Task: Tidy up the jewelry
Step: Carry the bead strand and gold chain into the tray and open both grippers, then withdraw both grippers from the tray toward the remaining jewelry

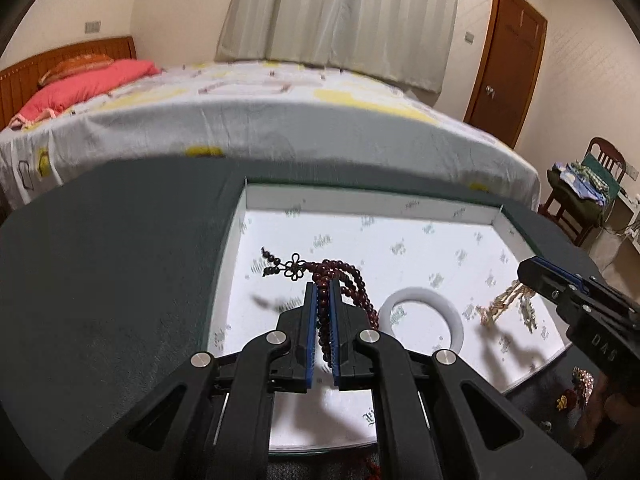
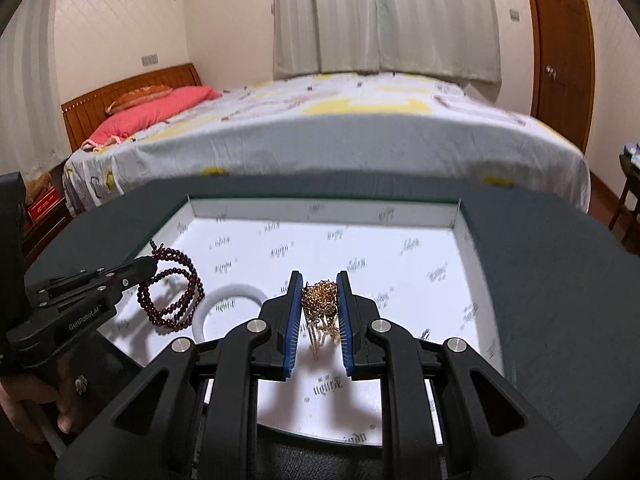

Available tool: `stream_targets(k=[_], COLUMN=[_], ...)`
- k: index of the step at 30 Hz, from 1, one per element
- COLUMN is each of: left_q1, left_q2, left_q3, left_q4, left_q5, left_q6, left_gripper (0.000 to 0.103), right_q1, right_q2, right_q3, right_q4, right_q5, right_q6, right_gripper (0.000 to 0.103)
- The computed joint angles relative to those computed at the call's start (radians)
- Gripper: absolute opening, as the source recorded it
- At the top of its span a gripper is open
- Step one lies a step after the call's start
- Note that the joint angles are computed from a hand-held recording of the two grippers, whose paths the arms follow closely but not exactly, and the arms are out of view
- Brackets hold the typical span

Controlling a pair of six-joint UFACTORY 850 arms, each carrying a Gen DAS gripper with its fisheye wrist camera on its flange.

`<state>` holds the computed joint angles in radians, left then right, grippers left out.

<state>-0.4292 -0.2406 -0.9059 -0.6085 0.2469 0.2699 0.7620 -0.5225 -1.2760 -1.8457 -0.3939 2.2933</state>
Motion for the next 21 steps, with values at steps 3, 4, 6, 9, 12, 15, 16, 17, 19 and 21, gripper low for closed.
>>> stream_targets(k=[3,4,6,9,12,15,16,17,19,21], left_q1=[0.008,0.01,0.014,0.018,0.013,0.0,-0.005,-0.01,-0.015,-0.021], left_q2=[-0.01,-0.011,-0.014,-0.023,-0.022,-0.021,-0.02,-0.017,-0.008,-0.001], left_q3=[-0.01,-0.011,-0.015,-0.026,-0.025,-0.027,-0.026,-0.023,-0.012,-0.005], left_q4=[-0.003,-0.009,-0.01,-0.042,-0.017,-0.116,-0.165,-0.196,-0.163,-0.178], left_q5=[-0.036,-0.042,-0.058,-0.085,-0.086,-0.078,-0.069,-0.057,-0.042,-0.028], left_q6=[-0.018,-0.017,-0.024,-0.002,-0.016,0.106,0.161,0.192,0.16,0.182], left_gripper=[0.007,0.008,0.008,0.017,0.024,0.036,0.045,0.053,0.055,0.055], right_q1=[-0.001,0.0,-0.001,0.003,0.007,0.006,0.006,0.008,0.012,0.015], right_q2=[-0.012,-0.013,-0.015,-0.014,-0.013,-0.01,-0.007,-0.002,0.005,0.015], right_q3=[-0.013,-0.013,-0.017,-0.016,-0.015,-0.013,-0.01,-0.003,0.004,0.015], right_q4=[0.075,0.087,0.11,0.112,0.11,0.115,0.111,0.098,0.082,0.064], right_q5=[0.025,0.027,0.033,0.024,0.016,0.019,0.019,0.013,0.003,-0.007], right_q6=[-0.065,-0.076,-0.098,-0.105,-0.107,-0.109,-0.103,-0.087,-0.068,-0.045], right_gripper=[0.017,0.018,0.019,0.037,0.045,0.045,0.046,0.046,0.046,0.046])
